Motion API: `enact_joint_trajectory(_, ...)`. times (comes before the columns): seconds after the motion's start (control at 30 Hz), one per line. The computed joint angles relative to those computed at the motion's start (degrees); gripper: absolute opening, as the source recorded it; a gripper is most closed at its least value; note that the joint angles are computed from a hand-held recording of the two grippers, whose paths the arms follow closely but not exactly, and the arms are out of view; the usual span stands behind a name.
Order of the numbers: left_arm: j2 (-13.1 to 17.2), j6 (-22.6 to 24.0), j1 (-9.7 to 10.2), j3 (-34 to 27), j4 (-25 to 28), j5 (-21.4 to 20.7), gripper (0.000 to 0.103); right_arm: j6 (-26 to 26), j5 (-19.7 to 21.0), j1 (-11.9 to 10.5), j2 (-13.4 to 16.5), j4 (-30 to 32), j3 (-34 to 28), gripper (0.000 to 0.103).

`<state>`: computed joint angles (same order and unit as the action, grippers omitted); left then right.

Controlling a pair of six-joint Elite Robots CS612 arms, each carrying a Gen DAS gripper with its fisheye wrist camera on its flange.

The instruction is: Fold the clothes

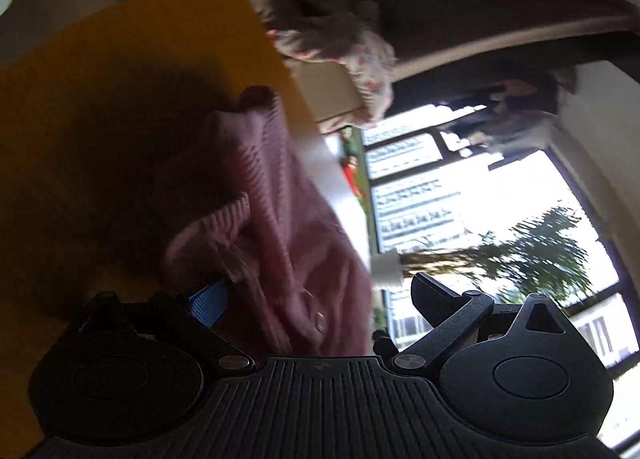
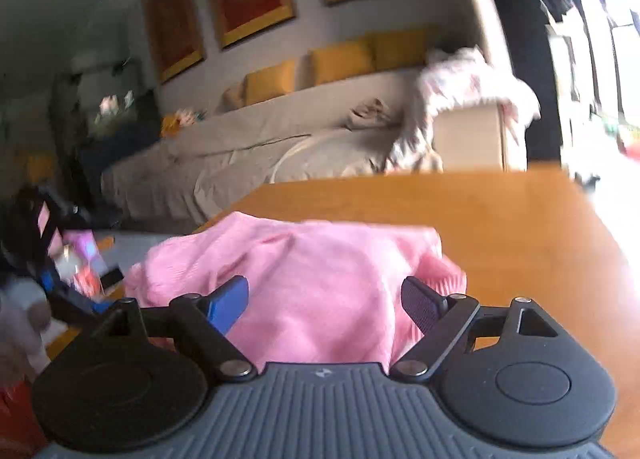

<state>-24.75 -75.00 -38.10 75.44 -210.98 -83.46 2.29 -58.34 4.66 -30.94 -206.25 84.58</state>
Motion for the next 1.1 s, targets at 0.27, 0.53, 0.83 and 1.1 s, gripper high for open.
enact_joint_trajectory(0.27,-0.7,16.3,-1.31,-3.2,8.9,13.8,0.024,5.1,0.9,-0.3,1.9,-0.1,-1.4,0.085)
enact_joint_trajectory(0.53,-0.8,37.1,-2.69,-4.6,14.3,19.5,0.041,5.8,0.1,-0.1,1.9,0.3,-1.6,0.101)
enact_joint_trajectory(0.83,-1.2,32.9,-1.97,-4.3,18.9,16.6,0.076,6.1,-4.3,0.7,0.0,10.0,-1.3,0.103)
enact_joint_trajectory(1.1,-1.4,33.5,-2.19,-3.3,17.1,16.4,0.088,3.6,-2.5,0.8,-0.7,14.5,-1.6,0.103)
